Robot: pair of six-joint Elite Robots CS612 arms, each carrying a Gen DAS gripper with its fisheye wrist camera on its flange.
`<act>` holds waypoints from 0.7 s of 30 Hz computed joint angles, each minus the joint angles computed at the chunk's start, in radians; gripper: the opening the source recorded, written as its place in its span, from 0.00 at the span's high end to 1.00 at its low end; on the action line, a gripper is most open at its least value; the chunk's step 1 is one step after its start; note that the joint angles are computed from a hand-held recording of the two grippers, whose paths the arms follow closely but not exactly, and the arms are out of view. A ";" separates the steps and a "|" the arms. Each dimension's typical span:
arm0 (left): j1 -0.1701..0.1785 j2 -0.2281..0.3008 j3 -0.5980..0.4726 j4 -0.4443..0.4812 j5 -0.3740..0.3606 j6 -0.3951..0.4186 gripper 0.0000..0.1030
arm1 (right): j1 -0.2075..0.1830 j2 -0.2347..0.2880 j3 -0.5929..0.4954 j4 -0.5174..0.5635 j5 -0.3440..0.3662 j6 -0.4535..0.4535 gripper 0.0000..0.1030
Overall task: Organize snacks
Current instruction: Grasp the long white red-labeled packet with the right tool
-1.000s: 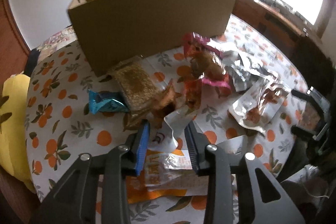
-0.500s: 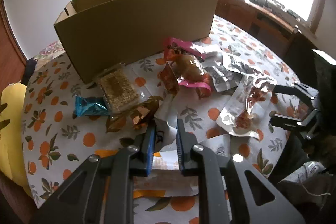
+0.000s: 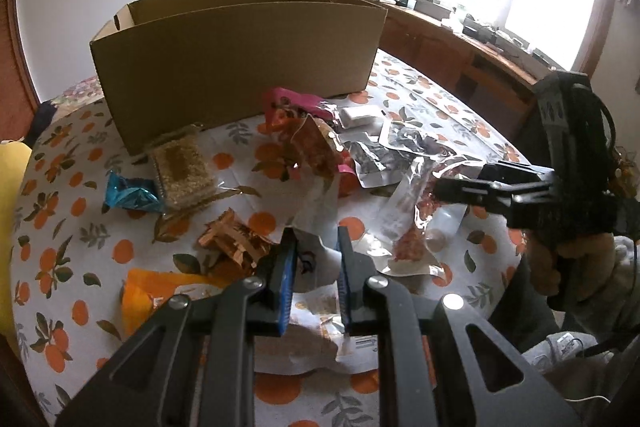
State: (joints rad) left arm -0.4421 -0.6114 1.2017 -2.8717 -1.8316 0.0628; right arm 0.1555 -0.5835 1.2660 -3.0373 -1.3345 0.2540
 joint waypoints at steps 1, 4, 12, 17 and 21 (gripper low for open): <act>0.001 -0.001 0.002 -0.004 -0.004 -0.003 0.86 | -0.001 0.000 0.001 -0.001 -0.002 0.007 0.24; 0.003 -0.004 0.011 -0.020 -0.012 -0.010 0.86 | -0.005 0.000 -0.001 0.005 -0.013 0.034 0.44; -0.001 -0.015 0.038 -0.047 -0.009 -0.012 0.86 | -0.031 -0.012 0.029 -0.036 0.069 0.124 0.75; -0.004 -0.028 0.058 -0.085 -0.009 -0.027 0.86 | -0.031 -0.031 0.054 -0.078 0.074 0.117 0.84; -0.008 -0.038 0.071 -0.110 0.000 -0.034 0.86 | -0.027 -0.042 0.066 -0.099 0.071 0.102 0.86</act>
